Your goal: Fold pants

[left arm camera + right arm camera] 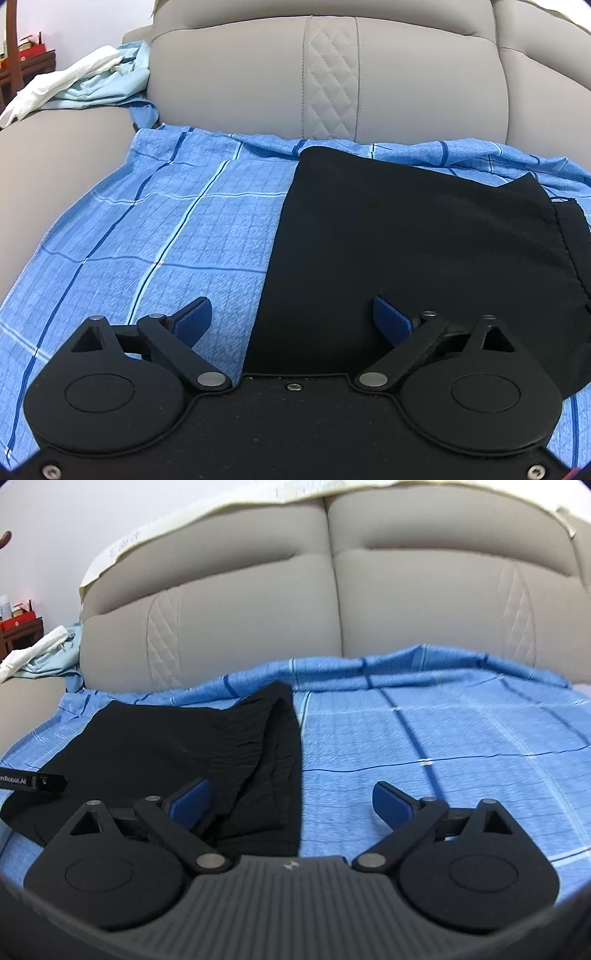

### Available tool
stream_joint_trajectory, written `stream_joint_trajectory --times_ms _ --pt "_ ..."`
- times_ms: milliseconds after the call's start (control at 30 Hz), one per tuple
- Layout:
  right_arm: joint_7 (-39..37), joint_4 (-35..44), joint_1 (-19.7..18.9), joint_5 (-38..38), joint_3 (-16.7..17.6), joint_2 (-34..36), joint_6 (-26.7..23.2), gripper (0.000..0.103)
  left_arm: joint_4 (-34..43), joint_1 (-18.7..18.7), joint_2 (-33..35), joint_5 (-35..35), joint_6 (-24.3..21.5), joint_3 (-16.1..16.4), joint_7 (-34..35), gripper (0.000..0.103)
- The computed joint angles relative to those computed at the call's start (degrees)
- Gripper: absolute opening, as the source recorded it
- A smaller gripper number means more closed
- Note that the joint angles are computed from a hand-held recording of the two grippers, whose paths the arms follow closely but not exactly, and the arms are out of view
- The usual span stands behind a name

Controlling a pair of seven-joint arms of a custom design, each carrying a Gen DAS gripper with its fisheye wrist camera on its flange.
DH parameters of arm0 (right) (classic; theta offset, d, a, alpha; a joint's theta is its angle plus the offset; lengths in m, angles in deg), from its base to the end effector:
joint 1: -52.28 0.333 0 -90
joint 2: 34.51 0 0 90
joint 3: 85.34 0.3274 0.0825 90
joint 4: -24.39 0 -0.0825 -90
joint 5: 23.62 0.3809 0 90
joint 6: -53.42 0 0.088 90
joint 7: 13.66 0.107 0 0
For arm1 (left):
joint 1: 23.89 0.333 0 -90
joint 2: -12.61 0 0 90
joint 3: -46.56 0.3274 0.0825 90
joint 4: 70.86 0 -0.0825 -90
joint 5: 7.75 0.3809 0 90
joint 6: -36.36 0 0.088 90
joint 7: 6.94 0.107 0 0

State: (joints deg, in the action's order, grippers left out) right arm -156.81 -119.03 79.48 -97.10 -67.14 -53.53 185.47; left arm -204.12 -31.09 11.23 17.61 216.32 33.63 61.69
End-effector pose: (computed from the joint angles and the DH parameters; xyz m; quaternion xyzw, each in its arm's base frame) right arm 0.3231 0.3040 0.4347 -0.4263 0.7485 -0.3664 0.3518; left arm 0.4996 -0.2239 0.4566 -0.4958 0.7671 -0.3239 0.2467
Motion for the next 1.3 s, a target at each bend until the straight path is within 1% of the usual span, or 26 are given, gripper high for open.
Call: stream_joint_trajectory --times_ms 67,133,200,267,300,367,433,467,533,567,600,667,700,767,833,867,900,1000,1033,1167,1300 --pt "0.18 -0.62 0.53 0.57 0.78 -0.96 -1.45 0.101 -0.40 0.54 -0.60 2.17 -0.35 -0.39 -2.31 0.094" --pt "0.63 -0.86 1.07 1.35 1.56 -1.58 -2.96 0.102 -1.57 0.90 -1.69 2.29 -0.19 -0.76 -2.61 0.095" --pt "1.91 -1.05 1.55 1.61 2.23 -1.83 -3.92 0.103 -3.09 1.29 -2.91 0.87 0.22 -1.38 -1.57 0.096" --pt "2.91 -1.21 2.18 1.94 2.61 -1.84 -4.15 0.103 -5.32 0.51 -4.59 -3.27 0.96 -1.20 1.39 0.097" --pt "3.09 -0.87 2.50 2.35 2.87 -1.38 -4.49 0.103 -6.57 -1.24 -5.52 -6.67 1.25 -0.03 3.94 0.098" --pt "3.64 0.09 3.29 3.08 3.54 -0.11 -5.54 0.103 -9.07 -5.99 -7.40 -13.60 1.71 3.40 9.31 0.099" --pt "4.29 0.84 4.17 3.15 3.90 0.98 -6.15 0.103 -11.23 -9.56 -9.16 -18.03 2.22 5.91 12.79 0.100" --pt "4.27 1.41 4.61 3.13 4.01 1.74 -6.44 0.103 -12.30 -9.77 -10.08 -18.93 2.53 5.73 13.54 0.100" --pt "3.64 2.54 5.54 3.18 4.08 3.20 -7.21 0.103 -14.09 -8.41 -11.61 -19.78 3.36 3.73 14.06 0.102" --pt "2.87 3.21 5.96 3.18 4.00 4.05 -7.67 0.103 -14.88 -8.42 -12.29 -20.46 3.56 3.32 14.62 0.103" --pt "1.95 3.92 6.44 3.44 3.94 4.89 -8.30 0.103 -15.59 -8.83 -12.84 -21.24 3.72 3.25 15.33 0.103" --pt "0.07 5.22 7.47 3.85 3.76 6.49 -9.35 0.103 -16.60 -11.31 -13.51 -23.13 3.26 4.66 17.59 0.103" --pt "-0.83 5.78 7.97 4.00 3.62 7.18 -9.72 0.103 -16.89 -11.79 -13.69 -23.78 2.65 4.60 18.52 0.103" --pt "-2.46 7.03 8.87 4.24 3.28 8.70 -10.35 0.103 -17.37 -10.79 -13.74 -24.47 1.98 2.85 19.59 0.103" --pt "-3.59 8.28 9.74 4.41 3.04 10.24 -11.23 0.103 -18.66 -8.34 -13.90 -25.13 4.51 -0.27 19.51 0.103" --pt "-4.58 9.16 10.26 4.57 3.07 11.22 -12.46 0.103 -18.75 -8.72 -13.79 -25.95 4.69 -0.26 20.08 0.103" --pt "-5.79 10.00 10.77 4.69 2.94 12.09 -13.34 0.103 -18.75 -9.75 -13.68 -26.99 4.75 0.41 20.77 0.103" --pt "-6.67 11.33 12.15 4.00 2.36 13.60 -14.51 0.103 -18.89 -8.61 -13.66 -28.93 5.22 -1.42 21.98 0.103" --pt "-6.17 11.64 12.50 3.97 2.16 13.94 -14.83 0.103 -18.98 -8.74 -13.66 -29.62 5.38 -1.44 22.64 0.103" --pt "-5.63 12.77 13.62 4.30 1.60 15.04 -16.51 0.103 -19.34 -10.71 -13.31 -32.55 6.64 -0.05 25.48 0.103" --pt "-5.60 13.02 14.20 4.13 1.06 15.33 -16.99 0.103 -19.14 -10.81 -13.15 -34.51 6.53 -0.26 27.35 0.103"
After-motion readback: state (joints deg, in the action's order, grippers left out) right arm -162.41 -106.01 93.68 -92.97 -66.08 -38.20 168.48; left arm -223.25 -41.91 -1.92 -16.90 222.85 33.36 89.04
